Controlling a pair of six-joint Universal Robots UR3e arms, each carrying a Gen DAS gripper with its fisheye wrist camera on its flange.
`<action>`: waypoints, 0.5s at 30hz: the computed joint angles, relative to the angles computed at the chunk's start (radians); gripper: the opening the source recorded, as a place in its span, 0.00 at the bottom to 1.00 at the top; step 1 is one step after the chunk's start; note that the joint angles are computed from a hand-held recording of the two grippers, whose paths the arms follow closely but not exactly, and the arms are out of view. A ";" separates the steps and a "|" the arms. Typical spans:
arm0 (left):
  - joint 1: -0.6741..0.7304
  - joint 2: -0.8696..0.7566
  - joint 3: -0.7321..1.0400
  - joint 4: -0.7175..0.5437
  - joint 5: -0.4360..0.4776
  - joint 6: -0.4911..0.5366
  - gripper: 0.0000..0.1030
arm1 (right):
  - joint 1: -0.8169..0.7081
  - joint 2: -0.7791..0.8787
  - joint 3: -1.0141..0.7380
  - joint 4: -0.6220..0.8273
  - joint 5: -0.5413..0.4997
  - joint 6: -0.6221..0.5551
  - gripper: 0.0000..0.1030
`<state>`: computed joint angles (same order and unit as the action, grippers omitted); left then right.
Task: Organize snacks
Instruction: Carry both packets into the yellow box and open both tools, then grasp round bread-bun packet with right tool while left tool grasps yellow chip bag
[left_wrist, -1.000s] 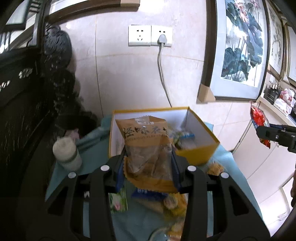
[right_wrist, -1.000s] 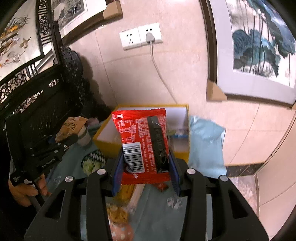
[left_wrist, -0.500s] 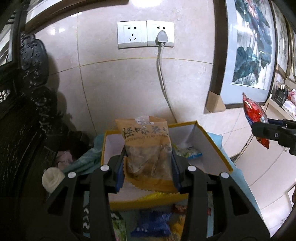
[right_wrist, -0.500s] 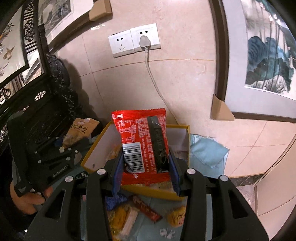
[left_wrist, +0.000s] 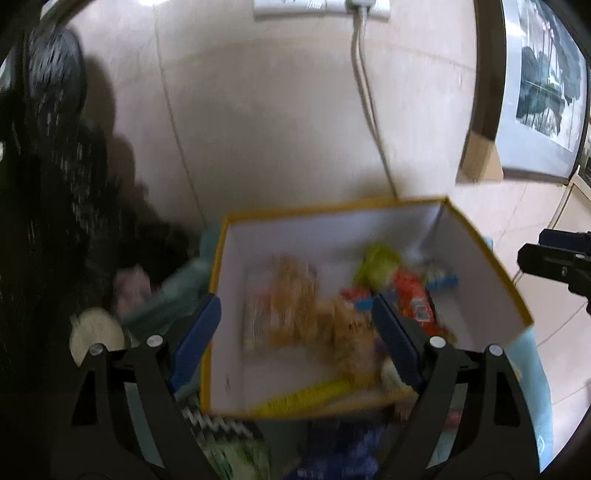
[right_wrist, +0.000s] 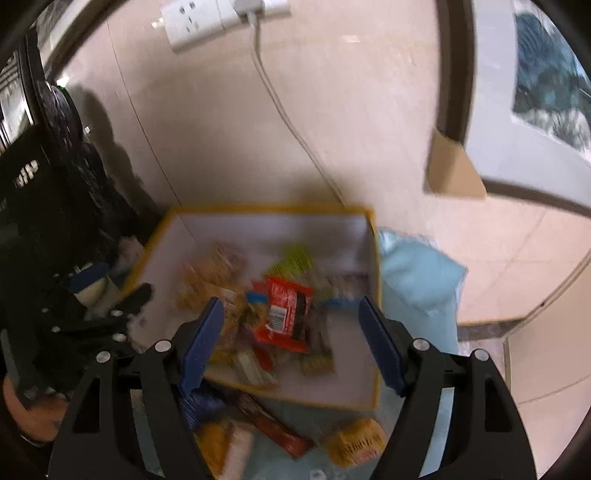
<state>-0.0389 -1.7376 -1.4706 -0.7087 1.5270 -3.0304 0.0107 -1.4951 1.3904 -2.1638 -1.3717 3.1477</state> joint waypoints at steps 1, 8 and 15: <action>0.016 0.044 -0.072 0.005 -0.023 0.000 0.83 | -0.008 -0.037 0.065 -0.022 -0.013 -0.007 0.73; 0.161 0.468 -0.612 0.090 -0.230 0.093 0.83 | -0.148 -0.360 0.519 -0.063 -0.027 -0.021 0.74; 0.279 0.986 -0.948 -0.278 -0.412 0.394 0.83 | -0.173 -0.463 0.739 -0.070 -0.083 -0.101 0.77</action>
